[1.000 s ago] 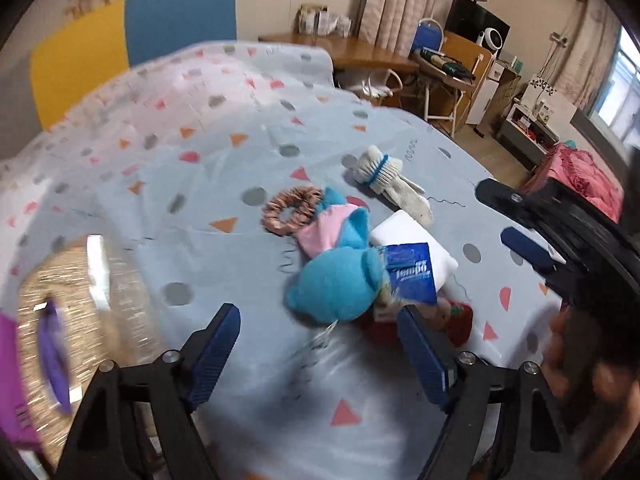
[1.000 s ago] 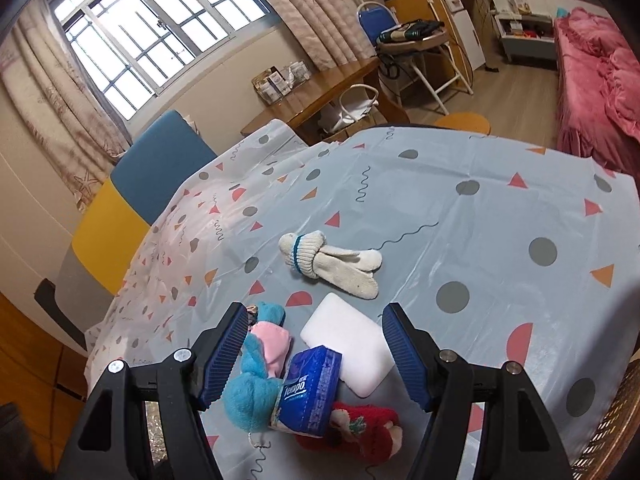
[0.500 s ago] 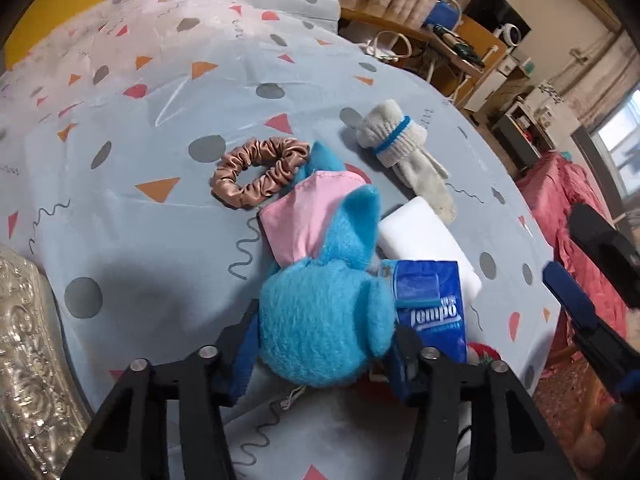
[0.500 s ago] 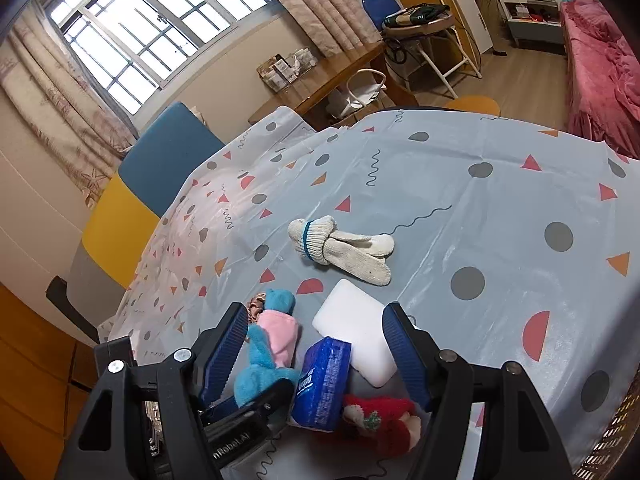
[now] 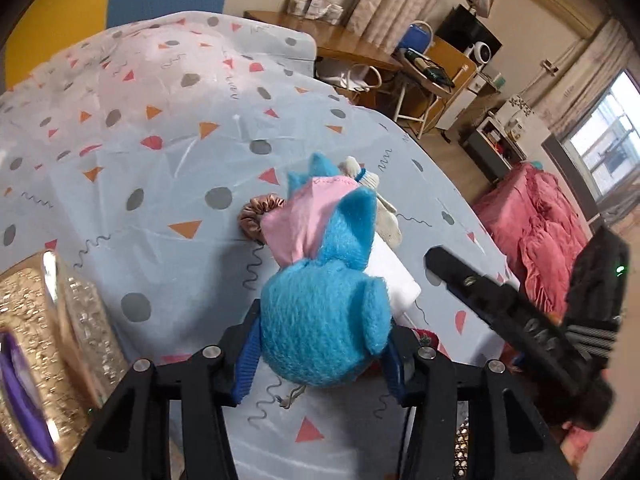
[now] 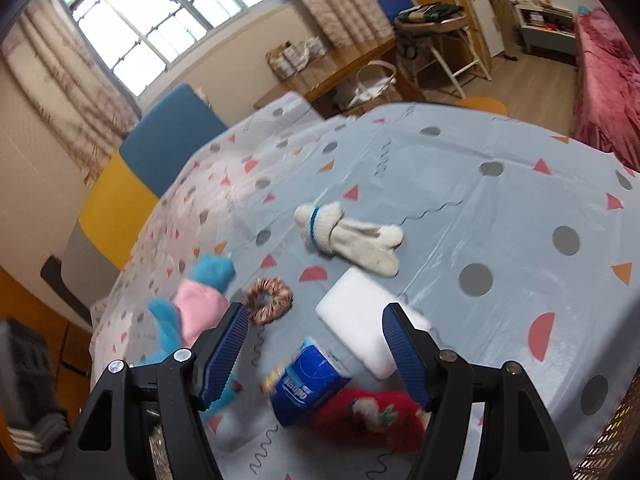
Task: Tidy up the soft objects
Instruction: 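Grasp the blue plush toy with the left gripper, then carry the blue plush into the tin with the left gripper while the right grasps the brown scrunchie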
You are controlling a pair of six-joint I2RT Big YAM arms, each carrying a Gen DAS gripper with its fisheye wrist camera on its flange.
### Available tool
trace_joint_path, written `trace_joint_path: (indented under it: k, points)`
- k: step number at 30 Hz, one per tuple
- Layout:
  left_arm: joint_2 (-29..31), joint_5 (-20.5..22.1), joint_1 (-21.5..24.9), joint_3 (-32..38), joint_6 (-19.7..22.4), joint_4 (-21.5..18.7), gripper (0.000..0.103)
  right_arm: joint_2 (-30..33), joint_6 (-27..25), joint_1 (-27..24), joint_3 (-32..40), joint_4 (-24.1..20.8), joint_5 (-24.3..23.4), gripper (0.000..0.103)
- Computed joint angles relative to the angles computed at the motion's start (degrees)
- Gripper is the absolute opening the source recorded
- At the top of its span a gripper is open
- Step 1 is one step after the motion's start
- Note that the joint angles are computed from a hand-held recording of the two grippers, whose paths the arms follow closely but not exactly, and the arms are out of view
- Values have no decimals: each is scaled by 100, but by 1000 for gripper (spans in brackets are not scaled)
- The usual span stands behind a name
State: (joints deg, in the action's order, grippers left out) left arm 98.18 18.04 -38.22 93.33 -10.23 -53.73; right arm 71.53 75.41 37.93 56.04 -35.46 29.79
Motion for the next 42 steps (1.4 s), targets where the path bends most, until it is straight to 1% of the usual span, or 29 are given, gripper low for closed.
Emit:
trace_joint_path:
  k: [3, 5, 9, 15, 18, 20, 23, 25, 30, 33, 36, 37, 39, 42]
  points:
    - [-136, -54, 95, -28, -69, 155, 52, 133, -129, -15, 119, -85, -177, 71]
    - [-189, -64, 195, -4, -183, 207, 52, 233, -339, -81, 223, -92, -391, 71]
    - [-134, -212, 358, 239, -379, 121, 52, 520, -770, -254, 551, -206, -773, 71]
    - [-236, -343, 699, 340, -675, 198, 53, 1469, -1971, -609, 1542, -678, -1442, 71]
    - [-316, -413, 912, 346, -764, 182, 53, 1961, -2454, -737, 1969, -845, -1645, 71]
    - [-367, -451, 1036, 332, -820, 195, 53, 2224, -2653, -787, 2197, -901, -1644, 71]
    - [-490, -547, 1250, 281, -805, 217, 53, 2538, -2779, -871, 2474, -989, -1612, 71]
    - [-603, -529, 1447, 226, -829, 225, 53, 2701, -2859, -918, 2617, -1050, -1594, 71]
    - [-909, -598, 1939, -14, -858, 311, 53, 2919, -3046, -968, 2781, -1064, -1668, 71]
    - [-1131, -522, 2264, -206, -907, 357, 53, 3049, -3196, -931, 2882, -1165, -1718, 71]
    - [-1435, -508, 2644, -521, -878, 454, 53, 3189, -3332, -889, 2976, -1298, -1858, 71]
    - [-1561, -557, 2816, -678, -875, 512, 54, 3234, -3441, -839, 3023, -1362, -1725, 71]
    - [-1750, -601, 3103, -957, -874, 591, 54, 3300, -3576, -780, 3101, -1485, -1607, 71]
    - [-2000, -658, 3634, -1438, -917, 596, 54, 3372, -3747, -702, 3174, -1600, -1422, 70]
